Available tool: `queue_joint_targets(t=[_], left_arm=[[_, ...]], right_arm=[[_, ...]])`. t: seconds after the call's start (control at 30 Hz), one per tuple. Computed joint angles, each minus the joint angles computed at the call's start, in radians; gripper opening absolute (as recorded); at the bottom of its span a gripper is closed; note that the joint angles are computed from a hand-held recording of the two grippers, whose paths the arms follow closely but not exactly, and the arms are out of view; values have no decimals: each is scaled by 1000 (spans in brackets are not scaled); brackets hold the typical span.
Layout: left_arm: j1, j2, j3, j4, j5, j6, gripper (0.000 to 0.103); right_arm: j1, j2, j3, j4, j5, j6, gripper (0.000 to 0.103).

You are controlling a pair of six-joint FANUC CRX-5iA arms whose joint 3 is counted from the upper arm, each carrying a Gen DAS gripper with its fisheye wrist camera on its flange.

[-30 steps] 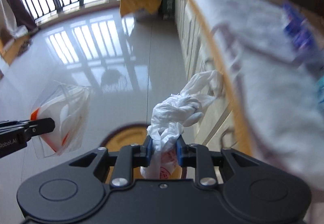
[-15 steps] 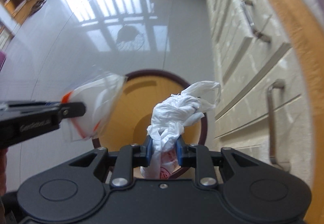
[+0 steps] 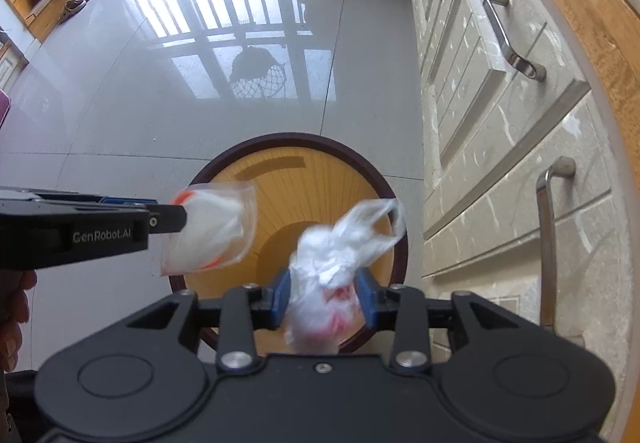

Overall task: Collect trash
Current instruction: 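Open both tools over the wastebasket, dropping both bags inside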

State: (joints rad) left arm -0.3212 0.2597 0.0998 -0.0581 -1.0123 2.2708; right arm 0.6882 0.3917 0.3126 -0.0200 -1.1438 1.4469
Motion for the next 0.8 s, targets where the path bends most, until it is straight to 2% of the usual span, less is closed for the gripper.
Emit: queue_joint_targets(t=[0.3,0.47,0.63,0.7,0.77,0.8], left_arm=[[-17,-3,31,-37,-47,-15,46],[-23,-19,28,-47,-63,-11,61],[-31,-31,27,-61,-94,-2,67],[-34,-38,26,-68,-113,-1,70],[-37,-49,24,-81,-133,3,73],[-38,-55,23,-87,-143,5,74]], right_arm=[[-7,14,21,-18,-34,21,45],[-3,5,13,-6,-37,16,50],[0,-13,-6,4,-43,32,57],[0,-18,-10,5,-47,34,61],[2,-22,-10,9,-54,31,73],[5,-29,-15,12,-54,26,75]])
